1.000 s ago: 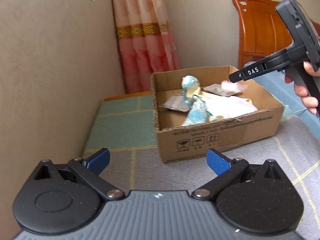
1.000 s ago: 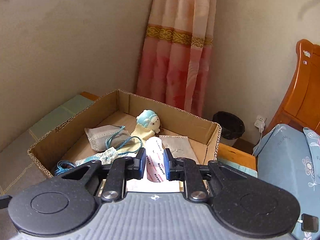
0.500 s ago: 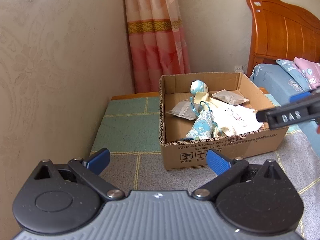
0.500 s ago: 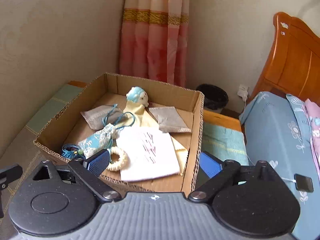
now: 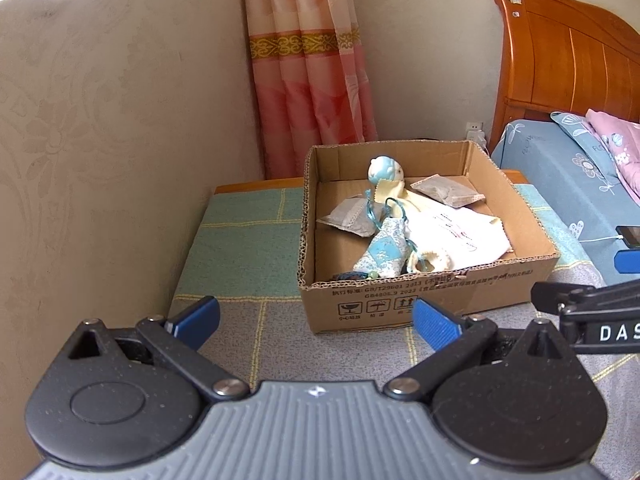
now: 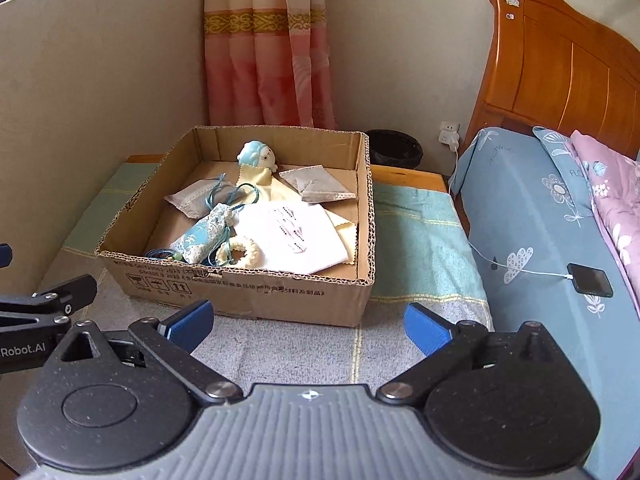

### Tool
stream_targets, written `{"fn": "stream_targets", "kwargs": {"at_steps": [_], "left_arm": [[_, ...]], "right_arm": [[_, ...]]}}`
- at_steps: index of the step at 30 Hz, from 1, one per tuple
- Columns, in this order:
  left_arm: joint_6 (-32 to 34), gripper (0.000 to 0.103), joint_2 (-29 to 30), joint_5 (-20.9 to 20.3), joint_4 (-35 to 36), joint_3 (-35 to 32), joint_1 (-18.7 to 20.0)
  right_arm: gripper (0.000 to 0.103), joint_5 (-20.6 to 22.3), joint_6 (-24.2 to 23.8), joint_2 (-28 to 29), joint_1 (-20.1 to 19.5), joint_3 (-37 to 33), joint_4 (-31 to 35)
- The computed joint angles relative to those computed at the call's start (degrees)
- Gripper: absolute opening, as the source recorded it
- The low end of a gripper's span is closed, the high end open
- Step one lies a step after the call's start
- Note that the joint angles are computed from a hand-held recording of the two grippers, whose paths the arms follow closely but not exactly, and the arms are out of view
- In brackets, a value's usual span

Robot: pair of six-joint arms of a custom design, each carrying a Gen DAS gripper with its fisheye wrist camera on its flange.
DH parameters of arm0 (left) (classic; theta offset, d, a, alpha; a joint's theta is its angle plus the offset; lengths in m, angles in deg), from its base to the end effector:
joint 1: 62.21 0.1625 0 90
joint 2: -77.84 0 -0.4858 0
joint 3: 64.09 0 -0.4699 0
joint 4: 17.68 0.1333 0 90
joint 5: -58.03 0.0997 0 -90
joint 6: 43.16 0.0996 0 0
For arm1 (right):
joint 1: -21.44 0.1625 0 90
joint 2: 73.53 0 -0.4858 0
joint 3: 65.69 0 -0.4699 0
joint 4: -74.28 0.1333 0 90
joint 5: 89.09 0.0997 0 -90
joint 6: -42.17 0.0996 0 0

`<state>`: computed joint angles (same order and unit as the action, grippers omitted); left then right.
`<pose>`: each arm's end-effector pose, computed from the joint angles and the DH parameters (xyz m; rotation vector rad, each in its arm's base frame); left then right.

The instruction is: Organize soft objects

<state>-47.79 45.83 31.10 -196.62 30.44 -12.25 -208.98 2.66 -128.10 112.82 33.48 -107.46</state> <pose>-0.3048 -0.7080 0.0071 0.3508 2.0946 -0.9466 0.1016 -0.7451 0.2427 0.5511 -2.2431 0.7460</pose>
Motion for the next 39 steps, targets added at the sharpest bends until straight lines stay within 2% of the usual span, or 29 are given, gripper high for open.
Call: {"fn": "stream_targets", "kwargs": {"at_steps": [39], "left_arm": [[-2.70, 0.102, -0.53, 0.48, 2.12, 0.50, -0.70]], "right_arm": [[0.103, 0.32, 0.41, -1.14, 0.18, 1.84, -1.77]]}}
